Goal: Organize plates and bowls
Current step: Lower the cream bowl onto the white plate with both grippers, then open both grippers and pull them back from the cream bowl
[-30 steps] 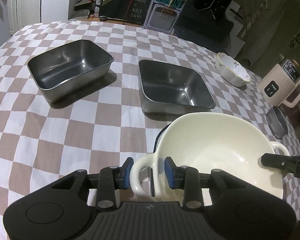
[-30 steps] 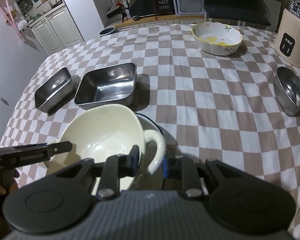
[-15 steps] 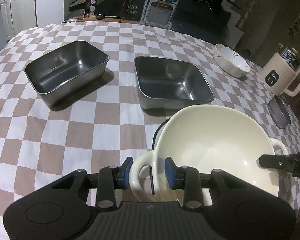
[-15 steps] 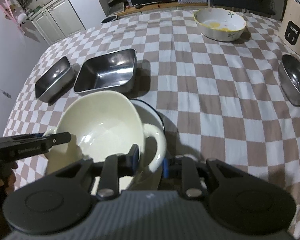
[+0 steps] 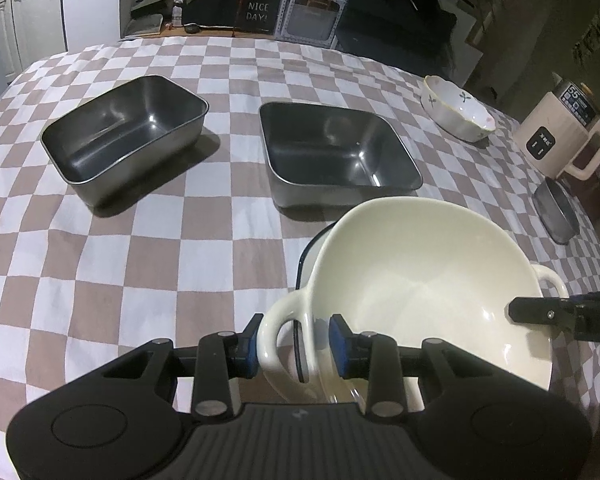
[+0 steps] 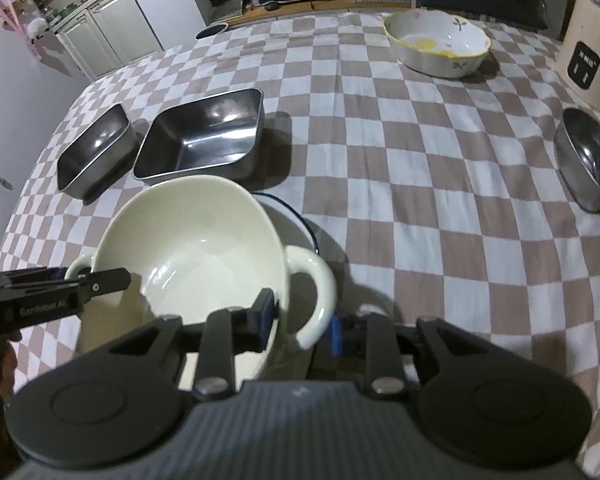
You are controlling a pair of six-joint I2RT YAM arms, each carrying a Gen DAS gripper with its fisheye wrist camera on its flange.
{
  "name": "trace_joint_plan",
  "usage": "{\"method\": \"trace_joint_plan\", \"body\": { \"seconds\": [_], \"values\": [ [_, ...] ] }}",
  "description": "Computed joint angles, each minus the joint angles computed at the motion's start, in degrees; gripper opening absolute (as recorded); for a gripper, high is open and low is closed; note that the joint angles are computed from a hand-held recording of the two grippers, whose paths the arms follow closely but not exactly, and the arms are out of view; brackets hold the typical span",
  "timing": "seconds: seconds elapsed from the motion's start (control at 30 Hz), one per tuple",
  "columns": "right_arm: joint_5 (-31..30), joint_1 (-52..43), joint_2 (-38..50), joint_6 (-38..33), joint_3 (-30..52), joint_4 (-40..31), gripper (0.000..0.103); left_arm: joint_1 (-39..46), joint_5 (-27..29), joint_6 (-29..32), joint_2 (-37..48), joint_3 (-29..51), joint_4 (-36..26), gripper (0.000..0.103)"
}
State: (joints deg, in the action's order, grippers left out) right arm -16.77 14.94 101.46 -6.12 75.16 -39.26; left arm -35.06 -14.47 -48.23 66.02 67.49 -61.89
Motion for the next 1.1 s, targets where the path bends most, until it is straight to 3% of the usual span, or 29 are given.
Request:
{"method": "trace_joint_plan", "body": {
  "seconds": [0.13, 0.2, 0.33, 0.87, 0.93, 1.03, 1.1],
  "values": [
    [0.7, 0.1, 0.7, 0.2, 0.8, -1.2, 0.035, 0.1, 1.3, 0.2, 0.0, 0.0, -0.2, 0.035],
    [4.2, 1.4, 0.9, -0.5, 0.7, -0.9, 0.042, -0.3, 1.3, 0.2, -0.2, -0.2, 0.1, 0.035],
    [7.0, 2.7, -0.7, -3.1, -1.8, 1.6, 0.044, -0.7, 1.7, 0.3, 0.4, 0.5, -0.8, 0.035],
    [4.1, 1.0, 0.1, -4.3, -1.9, 1.6, 0.046, -0.6, 2.0, 0.8, 0.6, 1.6, -2.0, 0.037],
    [3.3, 0.6, -0.1, -4.6, -2.4, 2.0, 0.046, -0.7, 2.1, 0.5, 0.9, 2.1, -2.5, 0.044],
    [2.4, 0.1, -0.3, -4.8, -2.8, 2.2, 0.05, -1.5, 2.1, -0.6, 1.5, 3.1, -3.5, 0.063],
    [1.8, -0.1, -0.3, -5.2, -2.9, 2.0, 0.059, -2.2, 1.6, -0.9, 1.8, 3.7, -3.9, 0.077]
  ]
}}
